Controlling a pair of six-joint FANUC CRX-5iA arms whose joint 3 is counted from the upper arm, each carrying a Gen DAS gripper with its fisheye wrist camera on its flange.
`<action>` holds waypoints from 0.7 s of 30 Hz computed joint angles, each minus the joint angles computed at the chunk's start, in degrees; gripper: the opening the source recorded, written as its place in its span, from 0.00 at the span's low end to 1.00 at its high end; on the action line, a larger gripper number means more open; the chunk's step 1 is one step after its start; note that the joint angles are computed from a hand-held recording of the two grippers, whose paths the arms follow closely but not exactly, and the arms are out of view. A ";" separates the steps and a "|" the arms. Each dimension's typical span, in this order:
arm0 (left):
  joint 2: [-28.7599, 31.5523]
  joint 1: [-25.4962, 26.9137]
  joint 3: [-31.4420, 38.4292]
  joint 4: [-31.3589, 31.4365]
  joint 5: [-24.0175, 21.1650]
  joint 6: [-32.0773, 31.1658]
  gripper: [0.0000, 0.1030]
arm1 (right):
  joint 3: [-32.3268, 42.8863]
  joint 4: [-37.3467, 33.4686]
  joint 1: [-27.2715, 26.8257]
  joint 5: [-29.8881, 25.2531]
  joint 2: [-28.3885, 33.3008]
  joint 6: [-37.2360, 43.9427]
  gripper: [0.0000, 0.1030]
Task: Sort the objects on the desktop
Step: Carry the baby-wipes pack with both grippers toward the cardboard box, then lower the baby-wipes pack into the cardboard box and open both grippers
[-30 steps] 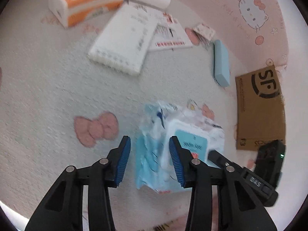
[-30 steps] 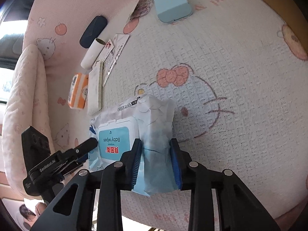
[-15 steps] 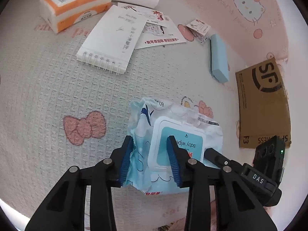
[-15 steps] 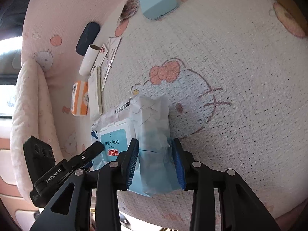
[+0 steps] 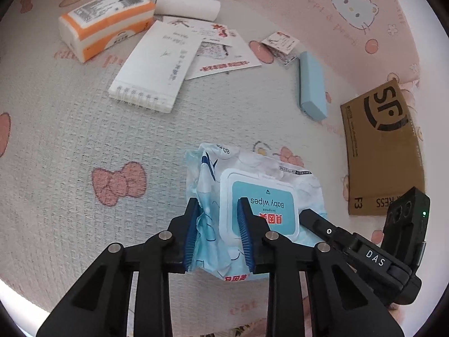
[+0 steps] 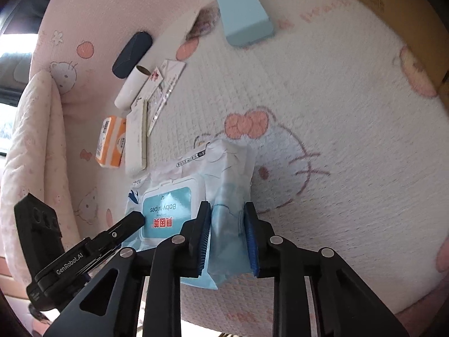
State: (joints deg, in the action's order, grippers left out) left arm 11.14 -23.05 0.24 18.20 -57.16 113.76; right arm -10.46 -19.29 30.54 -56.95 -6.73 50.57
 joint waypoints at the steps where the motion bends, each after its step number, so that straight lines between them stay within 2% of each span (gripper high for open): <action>1: -0.11 -0.24 0.36 -0.30 0.20 0.39 0.29 | 0.07 0.55 0.08 -0.07 -0.25 -0.07 0.20; 6: -0.42 -1.45 3.09 -2.29 1.24 2.44 0.29 | 1.45 2.15 -0.41 -0.72 -1.80 0.74 0.20; 12: 1.56 -3.04 10.32 -4.18 1.01 3.85 0.29 | 4.27 4.31 -2.16 -1.28 -3.49 1.64 0.20; 18: 6.80 -5.25 21.63 -4.69 -0.45 4.48 0.29 | 8.71 7.36 -5.46 -2.77 -4.18 2.16 0.20; 21: 10.94 -6.74 30.07 -5.48 -1.93 4.64 0.29 | 11.64 7.77 -8.03 -4.24 -4.17 3.19 0.20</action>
